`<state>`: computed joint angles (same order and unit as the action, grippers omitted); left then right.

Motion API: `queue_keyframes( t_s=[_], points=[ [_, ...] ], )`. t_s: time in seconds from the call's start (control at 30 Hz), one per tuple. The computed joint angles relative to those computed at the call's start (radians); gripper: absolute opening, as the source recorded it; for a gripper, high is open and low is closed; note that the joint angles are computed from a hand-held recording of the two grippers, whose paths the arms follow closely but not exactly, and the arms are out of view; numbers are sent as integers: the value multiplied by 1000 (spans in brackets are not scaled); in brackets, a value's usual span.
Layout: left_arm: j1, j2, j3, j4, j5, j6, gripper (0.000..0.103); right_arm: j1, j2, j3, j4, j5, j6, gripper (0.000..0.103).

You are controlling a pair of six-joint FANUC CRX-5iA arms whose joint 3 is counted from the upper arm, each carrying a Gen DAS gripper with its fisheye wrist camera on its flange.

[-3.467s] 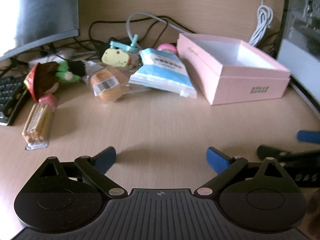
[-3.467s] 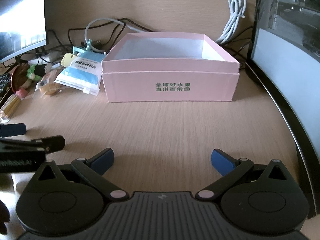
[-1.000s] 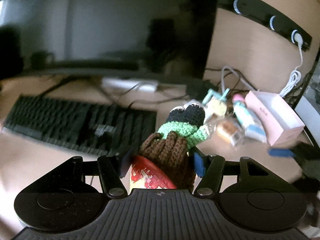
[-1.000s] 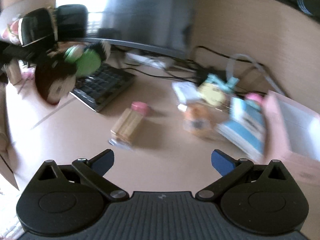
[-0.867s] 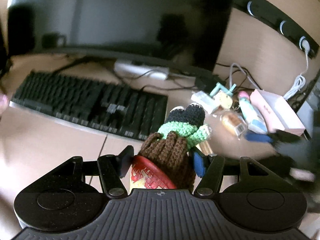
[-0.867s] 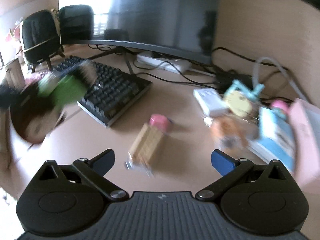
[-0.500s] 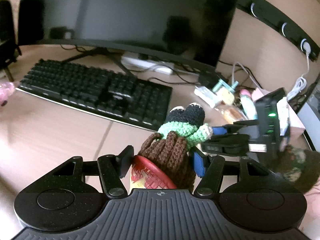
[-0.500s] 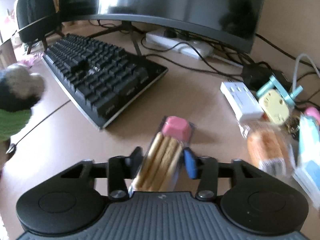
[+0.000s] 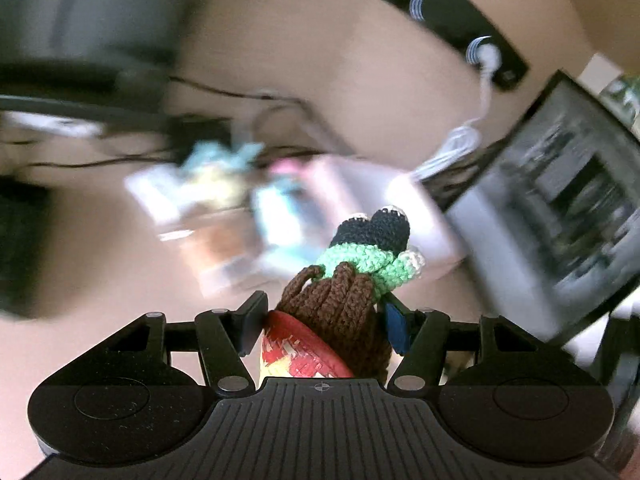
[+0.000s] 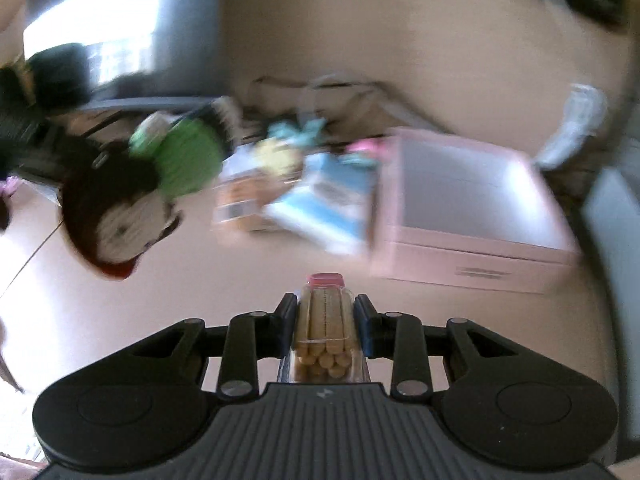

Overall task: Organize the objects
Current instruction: 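Grasp the pink-capped box of wooden sticks with the right tool while the left tool holds the doll, then lower the doll into the pink box with the left tool while the right tool drops the sticks in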

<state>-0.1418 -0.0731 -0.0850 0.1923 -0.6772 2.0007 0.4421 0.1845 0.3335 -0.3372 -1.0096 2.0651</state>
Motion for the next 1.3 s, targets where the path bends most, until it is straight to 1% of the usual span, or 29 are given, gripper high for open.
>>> queue_keyframes(
  t_s=[0.07, 0.1, 0.13, 0.23, 0.27, 0.3, 0.33, 0.4, 0.43, 0.5, 0.53, 0.57, 0.6, 0.67, 0.73, 0.77, 0.8, 0.83, 0.87, 0.9, 0.93, 0.97, 1.03, 1.07, 1.1, 1.13, 1.17, 1.23, 1.3],
  points=[
    [-25, 116, 81, 80, 63, -10, 65, -50, -1, 9, -9, 7, -5, 30],
    [-38, 170, 124, 96, 91, -8, 65, -76, 5, 21, -21, 3, -2, 30],
    [-53, 224, 180, 76, 103, 26, 66, -99, 4, 20, -30, 11, -1, 30],
    [-98, 390, 393, -104, 99, 266, 66, -145, 10, 16, -29, 32, -46, 30],
    [-118, 443, 474, -210, 76, 389, 66, -159, 21, 27, -41, 18, -53, 30],
    [-135, 483, 545, -294, 35, 486, 67, -173, 30, 36, -55, 5, -49, 30],
    [-151, 527, 619, -359, -28, 566, 67, -179, 39, 40, -53, 1, -44, 30],
    [-178, 607, 759, -440, -202, 667, 68, -183, 47, 37, -42, 6, -43, 30],
    [-184, 620, 775, -457, -233, 701, 67, -192, 56, 47, -54, -3, -37, 30],
    [-191, 608, 743, -460, -208, 735, 69, -207, 68, 60, -72, -12, -24, 30],
    [-200, 608, 750, -482, -220, 753, 69, -212, 75, 70, -76, -14, -18, 30],
    [-219, 616, 782, -531, -268, 791, 69, -213, 83, 79, -81, -13, -13, 30],
    [-232, 612, 794, -569, -286, 814, 69, -214, 92, 96, -86, -16, -10, 30],
    [-251, 581, 777, -635, -276, 857, 69, -224, 121, 147, -117, -13, 15, 30],
    [-254, 550, 750, -659, -251, 865, 70, -231, 145, 196, -154, 6, 33, 30],
    [-242, 545, 743, -622, -243, 815, 71, -229, 161, 224, -166, 20, 32, 30],
    [-220, 566, 776, -544, -278, 723, 71, -226, 180, 254, -175, 33, 23, 30],
    [-201, 614, 851, -464, -347, 620, 70, -220, 206, 291, -181, 46, 5, 30],
    [-194, 644, 895, -437, -378, 569, 70, -214, 230, 324, -181, 55, -15, 30],
    [-203, 660, 922, -462, -385, 569, 69, -204, 255, 358, -172, 65, -38, 30],
    [-218, 684, 960, -504, -402, 596, 62, -190, 274, 380, -148, 85, -65, 30],
    [-227, 692, 975, -531, -407, 628, 60, -179, 279, 383, -126, 108, -84, 30],
    [-241, 662, 931, -581, -350, 726, 60, -171, 282, 387, -104, 133, -103, 30],
    [-254, 644, 906, -627, -325, 790, 60, -173, 286, 394, -105, 132, -102, 30],
    [-273, 622, 883, -704, -311, 882, 60, -176, 291, 403, -106, 127, -97, 30],
    [-288, 608, 874, -761, -316, 947, 60, -178, 295, 408, -106, 122, -91, 30],
    [-295, 595, 864, -792, -323, 985, 60, -178, 300, 412, -102, 118, -92, 30],
    [-296, 559, 829, -809, -311, 1004, 60, -180, 315, 431, -98, 97, -119, 30],
    [-301, 527, 804, -809, -313, 971, 60, -180, 334, 456, -104, 73, -155, 30]
  ],
)
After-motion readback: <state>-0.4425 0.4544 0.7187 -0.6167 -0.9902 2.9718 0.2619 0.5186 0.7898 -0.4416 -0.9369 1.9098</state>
